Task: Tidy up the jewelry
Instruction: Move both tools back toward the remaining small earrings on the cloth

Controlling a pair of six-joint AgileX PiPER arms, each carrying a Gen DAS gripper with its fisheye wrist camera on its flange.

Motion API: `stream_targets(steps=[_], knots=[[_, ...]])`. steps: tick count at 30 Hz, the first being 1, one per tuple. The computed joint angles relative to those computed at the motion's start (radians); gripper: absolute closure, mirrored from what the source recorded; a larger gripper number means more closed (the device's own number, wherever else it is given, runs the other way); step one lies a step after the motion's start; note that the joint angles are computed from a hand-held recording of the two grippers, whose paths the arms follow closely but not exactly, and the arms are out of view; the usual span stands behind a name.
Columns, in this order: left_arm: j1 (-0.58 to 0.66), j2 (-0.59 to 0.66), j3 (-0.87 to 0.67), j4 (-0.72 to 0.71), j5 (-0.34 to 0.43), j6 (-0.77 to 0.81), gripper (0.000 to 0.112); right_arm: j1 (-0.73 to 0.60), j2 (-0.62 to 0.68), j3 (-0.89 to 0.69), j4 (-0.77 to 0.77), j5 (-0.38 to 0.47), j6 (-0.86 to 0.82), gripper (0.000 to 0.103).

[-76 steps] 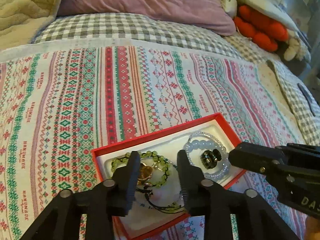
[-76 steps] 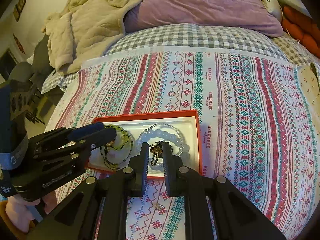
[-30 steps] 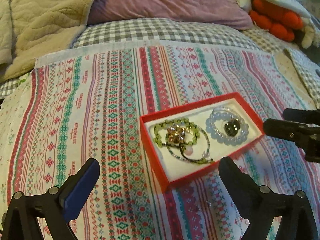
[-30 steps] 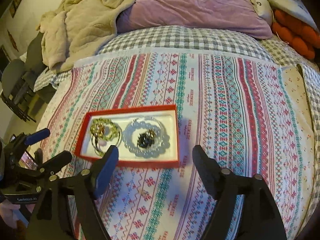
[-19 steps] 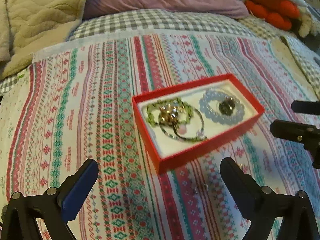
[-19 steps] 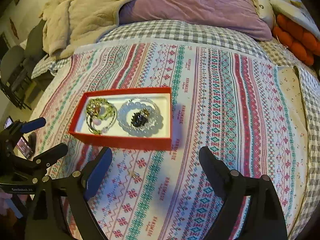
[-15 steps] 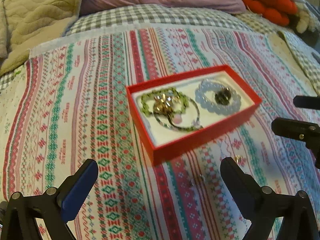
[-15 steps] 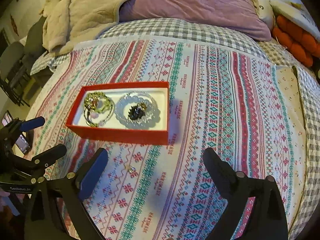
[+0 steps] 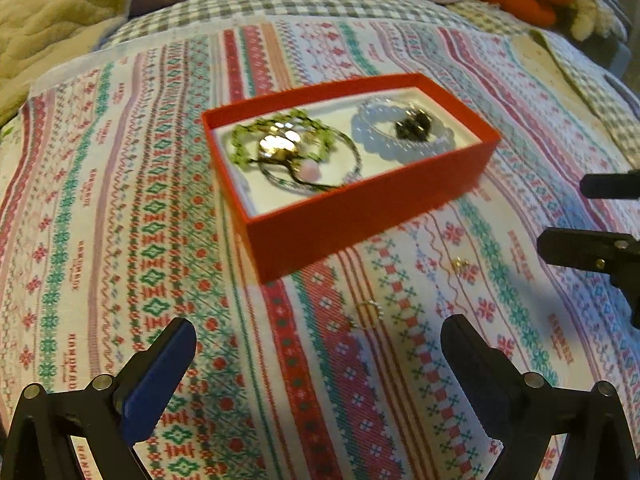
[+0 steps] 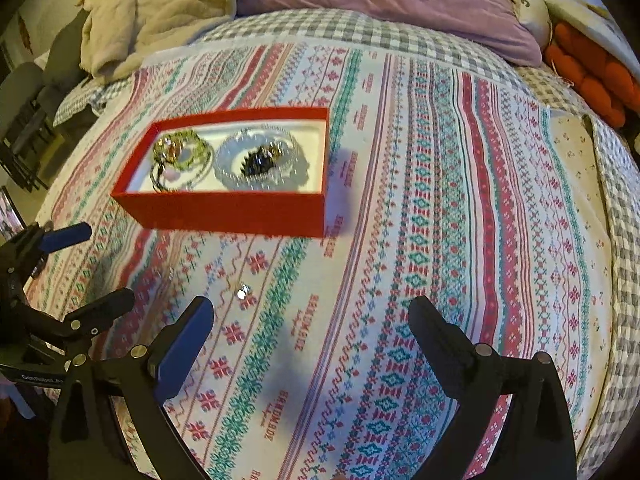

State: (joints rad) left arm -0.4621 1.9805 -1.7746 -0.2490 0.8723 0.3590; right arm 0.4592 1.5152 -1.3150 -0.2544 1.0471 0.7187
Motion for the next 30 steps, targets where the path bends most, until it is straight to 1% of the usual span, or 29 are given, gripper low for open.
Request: stream_targets(steps=[5,9,11,15,16,18,23,30], knots=[[-0.011,-0.001,0.046,-0.042,-0.025,0.077,0.012,-0.006,-0.009,0.037,0.015,-0.007,-0.007,0.004],[-0.023,0.009,0.053,-0.06,-0.032,0.116,0.013,-0.01,-0.016,0.066,0.027,-0.012,-0.014,0.004],[-0.021,0.017,0.046,-0.082,-0.026,0.134,0.017,-0.012,-0.018,0.074,0.034,-0.012,-0.019,0.004],[-0.011,0.053,0.001,-0.112,0.015,0.133,0.031,-0.01,-0.022,0.081,0.042,-0.012,-0.023,0.004],[-0.008,0.065,-0.015,-0.125,0.036,0.136,0.035,-0.009,-0.022,0.079,0.043,-0.011,-0.023,0.004],[-0.008,0.079,-0.03,-0.131,0.051,0.135,0.041,-0.01,-0.023,0.08,0.047,-0.011,-0.026,0.004],[-0.018,0.086,-0.03,-0.127,0.039,0.14,0.049,-0.009,-0.017,0.076,0.063,-0.013,-0.034,0.004],[-0.001,0.114,-0.059,-0.159,0.051,0.137,0.062,0.002,0.004,0.07,0.078,-0.019,-0.039,0.004]])
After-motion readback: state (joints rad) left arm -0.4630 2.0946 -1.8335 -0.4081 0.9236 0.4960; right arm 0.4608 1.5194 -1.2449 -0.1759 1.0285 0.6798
